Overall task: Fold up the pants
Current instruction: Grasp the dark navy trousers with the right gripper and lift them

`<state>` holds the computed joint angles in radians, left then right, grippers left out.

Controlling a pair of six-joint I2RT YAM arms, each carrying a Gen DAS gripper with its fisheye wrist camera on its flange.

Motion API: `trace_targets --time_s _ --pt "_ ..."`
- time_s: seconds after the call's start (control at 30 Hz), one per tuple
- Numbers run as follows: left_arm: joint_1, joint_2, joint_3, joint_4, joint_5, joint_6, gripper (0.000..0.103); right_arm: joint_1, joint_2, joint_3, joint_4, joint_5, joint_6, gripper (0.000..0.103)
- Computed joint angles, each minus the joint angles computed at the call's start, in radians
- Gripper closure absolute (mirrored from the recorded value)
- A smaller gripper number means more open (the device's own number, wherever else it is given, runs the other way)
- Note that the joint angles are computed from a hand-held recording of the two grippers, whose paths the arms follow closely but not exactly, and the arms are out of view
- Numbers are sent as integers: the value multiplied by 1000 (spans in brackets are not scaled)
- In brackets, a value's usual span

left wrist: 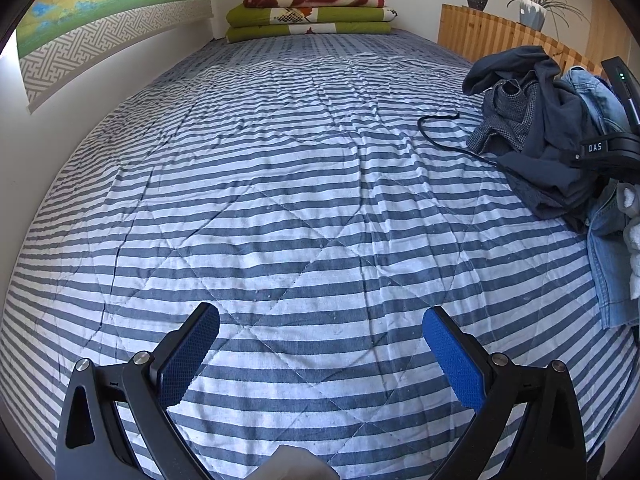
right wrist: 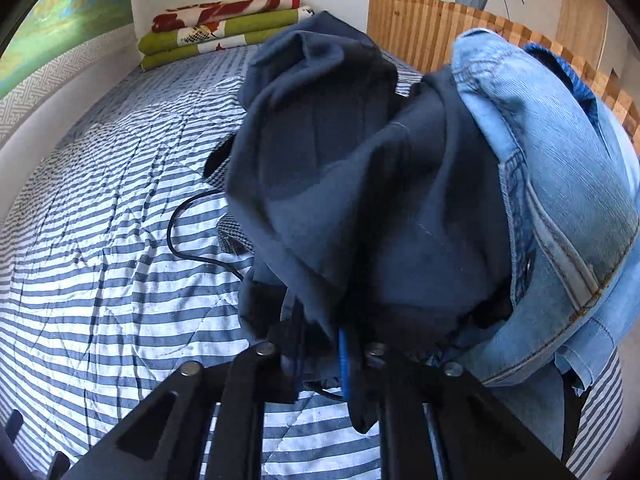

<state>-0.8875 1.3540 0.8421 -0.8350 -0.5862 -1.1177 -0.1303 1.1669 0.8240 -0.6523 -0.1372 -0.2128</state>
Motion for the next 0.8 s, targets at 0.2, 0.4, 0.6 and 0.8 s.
trace_targets --time_s 0.2,0.4,0.6,0.8 --pt "14 40 -39 51 -23 14 0 -126 -27 21 -75 -112 -97 101" --pt "53 84 -111 145 -2 38 0 -142 -105 23 -133 -140 -146 101" --pt "46 102 -177 240 -27 48 0 -115 -130 10 -129 -125 -126 101" --pt "82 -20 -309 376 36 40 0 -129 -132 5 -136 -131 -125 101"
